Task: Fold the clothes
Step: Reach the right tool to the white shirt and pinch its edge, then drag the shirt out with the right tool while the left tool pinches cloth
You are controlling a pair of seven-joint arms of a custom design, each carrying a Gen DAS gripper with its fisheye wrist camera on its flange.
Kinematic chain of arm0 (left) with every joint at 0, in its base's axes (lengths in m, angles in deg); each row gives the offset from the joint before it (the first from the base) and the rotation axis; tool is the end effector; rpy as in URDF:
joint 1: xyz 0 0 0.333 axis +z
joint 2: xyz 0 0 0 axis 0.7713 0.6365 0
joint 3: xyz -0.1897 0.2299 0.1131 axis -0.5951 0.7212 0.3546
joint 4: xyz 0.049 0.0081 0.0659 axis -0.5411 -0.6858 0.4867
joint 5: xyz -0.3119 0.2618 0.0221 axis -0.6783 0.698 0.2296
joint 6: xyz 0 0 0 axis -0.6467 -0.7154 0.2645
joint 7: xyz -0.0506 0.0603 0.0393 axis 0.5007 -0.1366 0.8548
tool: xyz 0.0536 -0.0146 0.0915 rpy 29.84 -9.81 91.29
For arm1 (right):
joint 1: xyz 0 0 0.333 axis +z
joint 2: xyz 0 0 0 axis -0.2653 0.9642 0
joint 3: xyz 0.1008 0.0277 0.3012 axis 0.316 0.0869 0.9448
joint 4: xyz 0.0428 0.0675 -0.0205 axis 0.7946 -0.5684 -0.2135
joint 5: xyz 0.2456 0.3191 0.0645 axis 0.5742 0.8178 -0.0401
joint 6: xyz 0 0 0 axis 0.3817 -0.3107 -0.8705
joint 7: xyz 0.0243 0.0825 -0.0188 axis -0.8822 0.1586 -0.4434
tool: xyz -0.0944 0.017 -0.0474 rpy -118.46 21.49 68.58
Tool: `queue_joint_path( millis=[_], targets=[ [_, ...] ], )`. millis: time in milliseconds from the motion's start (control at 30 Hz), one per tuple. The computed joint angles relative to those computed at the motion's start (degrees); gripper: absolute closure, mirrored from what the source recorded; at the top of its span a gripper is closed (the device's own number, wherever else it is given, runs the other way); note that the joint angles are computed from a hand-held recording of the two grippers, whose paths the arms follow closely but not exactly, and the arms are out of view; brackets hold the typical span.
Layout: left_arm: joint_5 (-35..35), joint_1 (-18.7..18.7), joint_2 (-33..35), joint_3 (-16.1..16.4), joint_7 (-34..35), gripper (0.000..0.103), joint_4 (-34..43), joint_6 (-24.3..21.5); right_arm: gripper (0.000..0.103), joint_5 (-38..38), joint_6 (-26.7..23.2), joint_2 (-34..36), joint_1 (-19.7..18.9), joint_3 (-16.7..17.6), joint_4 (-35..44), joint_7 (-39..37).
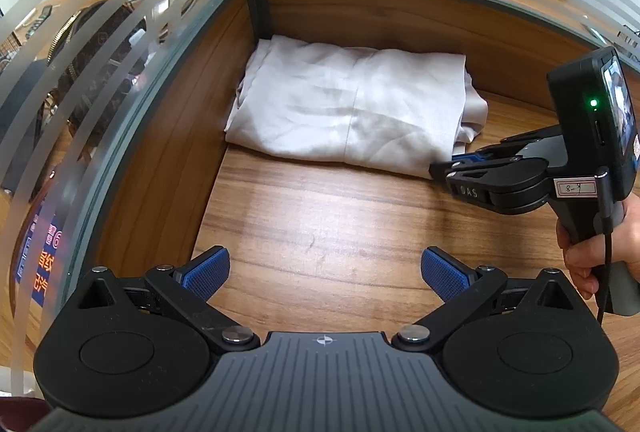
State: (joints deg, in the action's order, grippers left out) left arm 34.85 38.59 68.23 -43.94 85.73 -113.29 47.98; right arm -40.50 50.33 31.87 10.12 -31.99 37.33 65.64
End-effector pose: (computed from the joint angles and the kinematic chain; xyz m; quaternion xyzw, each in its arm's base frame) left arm 0.5564 -0.2388 0.5727 -0.7510 0.6146 -0.1424 0.1948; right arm 0.7163 0.4156 0.4948 -0.8764 0.3976 -0.0465 0.2676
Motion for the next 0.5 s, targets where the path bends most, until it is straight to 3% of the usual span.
queue_joint_path(
  millis=[167,500],
  targets=[
    [1.7,-0.2,-1.2,-0.4,-0.4,0.0,-1.2,-0.4,0.101,1.3,3.9,-6.4,-1.6,0.7,-9.6,-0.1],
    [3.2,-0.7,-4.0,-1.9,1.3,0.0,-4.8,-0.1,0.103,2.7,12.0,-29.6,-6.3,0.6,-41.5,2.4]
  ],
)
